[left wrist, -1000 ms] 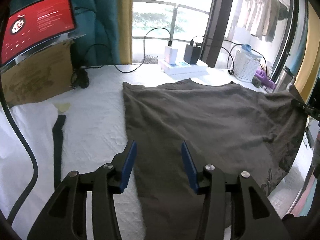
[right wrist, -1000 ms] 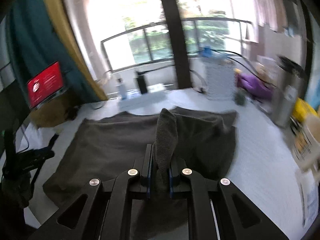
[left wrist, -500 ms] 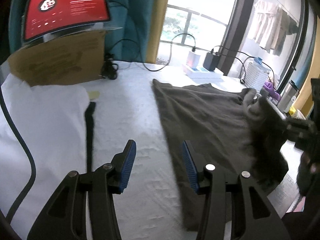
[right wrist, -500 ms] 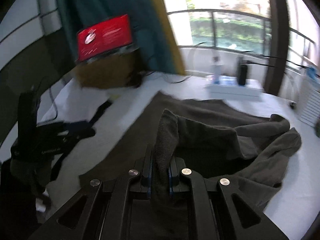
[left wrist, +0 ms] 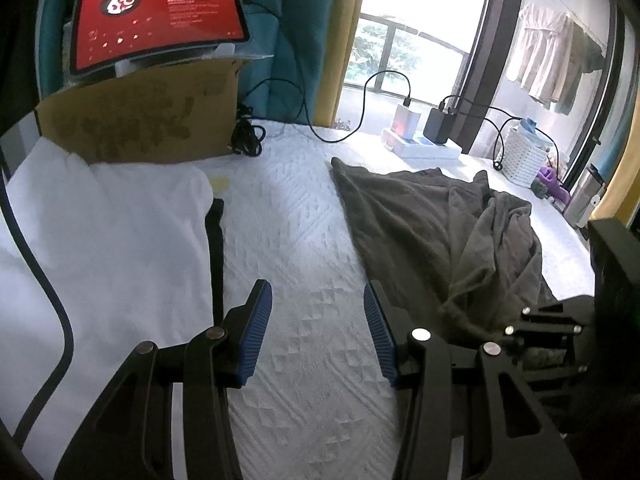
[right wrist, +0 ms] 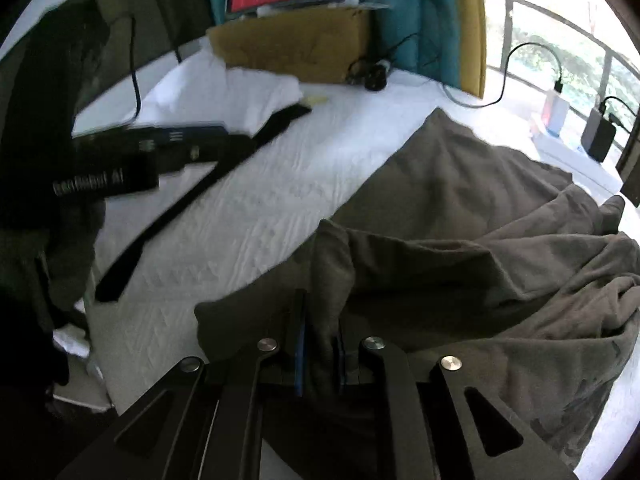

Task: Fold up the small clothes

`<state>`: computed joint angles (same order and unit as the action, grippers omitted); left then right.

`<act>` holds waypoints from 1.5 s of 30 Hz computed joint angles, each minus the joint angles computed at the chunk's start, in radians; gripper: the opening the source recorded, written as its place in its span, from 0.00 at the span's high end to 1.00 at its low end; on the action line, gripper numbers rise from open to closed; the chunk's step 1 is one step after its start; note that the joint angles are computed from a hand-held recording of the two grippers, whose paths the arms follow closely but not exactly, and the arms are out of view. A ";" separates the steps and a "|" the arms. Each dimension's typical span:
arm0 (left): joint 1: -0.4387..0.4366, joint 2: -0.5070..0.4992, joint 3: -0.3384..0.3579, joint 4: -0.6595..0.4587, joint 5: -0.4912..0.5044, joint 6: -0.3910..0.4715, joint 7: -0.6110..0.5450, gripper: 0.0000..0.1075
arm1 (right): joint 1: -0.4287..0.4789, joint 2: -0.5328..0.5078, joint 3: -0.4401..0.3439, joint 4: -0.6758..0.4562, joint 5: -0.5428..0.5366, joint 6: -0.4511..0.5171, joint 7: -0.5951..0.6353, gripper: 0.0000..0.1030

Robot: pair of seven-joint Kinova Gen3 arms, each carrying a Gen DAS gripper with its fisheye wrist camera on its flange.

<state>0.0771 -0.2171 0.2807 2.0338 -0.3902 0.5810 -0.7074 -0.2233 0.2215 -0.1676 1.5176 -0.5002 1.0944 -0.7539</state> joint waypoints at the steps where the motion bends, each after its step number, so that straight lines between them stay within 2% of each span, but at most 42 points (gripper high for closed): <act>1: 0.002 0.006 0.001 -0.010 -0.001 0.005 -0.007 0.55 | 0.008 -0.006 0.000 0.008 -0.008 0.001 0.014 0.84; 3: 0.016 0.025 -0.007 -0.034 0.007 0.019 -0.034 0.55 | 0.020 -0.003 -0.001 0.008 -0.030 0.021 0.040 0.72; 5: 0.026 0.043 -0.008 -0.054 0.003 0.026 -0.039 0.53 | 0.040 -0.006 -0.005 0.010 -0.068 0.054 0.085 0.42; 7: 0.048 0.065 -0.010 -0.082 0.005 0.032 -0.056 0.52 | 0.063 -0.024 -0.001 0.019 -0.110 0.074 0.135 0.30; 13: 0.134 0.155 -0.008 -0.195 -0.034 0.077 -0.092 0.52 | 0.143 -0.061 0.067 0.010 -0.179 0.088 0.176 0.30; 20: 0.248 0.341 -0.044 -0.411 -0.024 0.186 -0.263 0.52 | 0.249 -0.021 0.139 -0.032 -0.133 -0.013 0.108 0.30; 29: 0.355 0.582 -0.098 -0.719 0.007 0.367 -0.498 0.52 | 0.396 0.087 0.137 -0.117 -0.111 -0.064 0.032 0.30; 32: 0.344 0.643 -0.098 -0.786 0.062 0.395 -0.594 0.53 | 0.430 0.118 0.124 -0.142 -0.122 -0.074 0.016 0.30; 33: 0.343 0.659 -0.102 -0.802 0.080 0.402 -0.621 0.63 | 0.441 0.128 0.120 -0.151 -0.125 -0.073 0.011 0.30; 34: 0.336 0.681 -0.097 -0.826 0.098 0.420 -0.653 0.87 | 0.450 0.136 0.117 -0.161 -0.125 -0.070 0.007 0.30; 35: 0.340 0.689 -0.108 -0.834 0.116 0.423 -0.669 0.95 | 0.457 0.144 0.112 -0.168 -0.125 -0.067 0.002 0.30; 39: 0.374 0.638 -0.184 -0.761 0.126 0.336 -0.625 0.96 | 0.458 0.160 0.098 -0.186 -0.108 -0.060 -0.022 0.30; 45: 0.336 0.538 -0.233 -0.620 0.157 0.217 -0.508 0.96 | 0.423 0.182 0.078 -0.222 -0.068 -0.042 -0.054 0.30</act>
<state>0.4128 0.3207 0.0477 1.4135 -0.2336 0.7977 -1.2155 0.1999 0.4031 -0.0895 1.2958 -0.5679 1.0521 -0.8084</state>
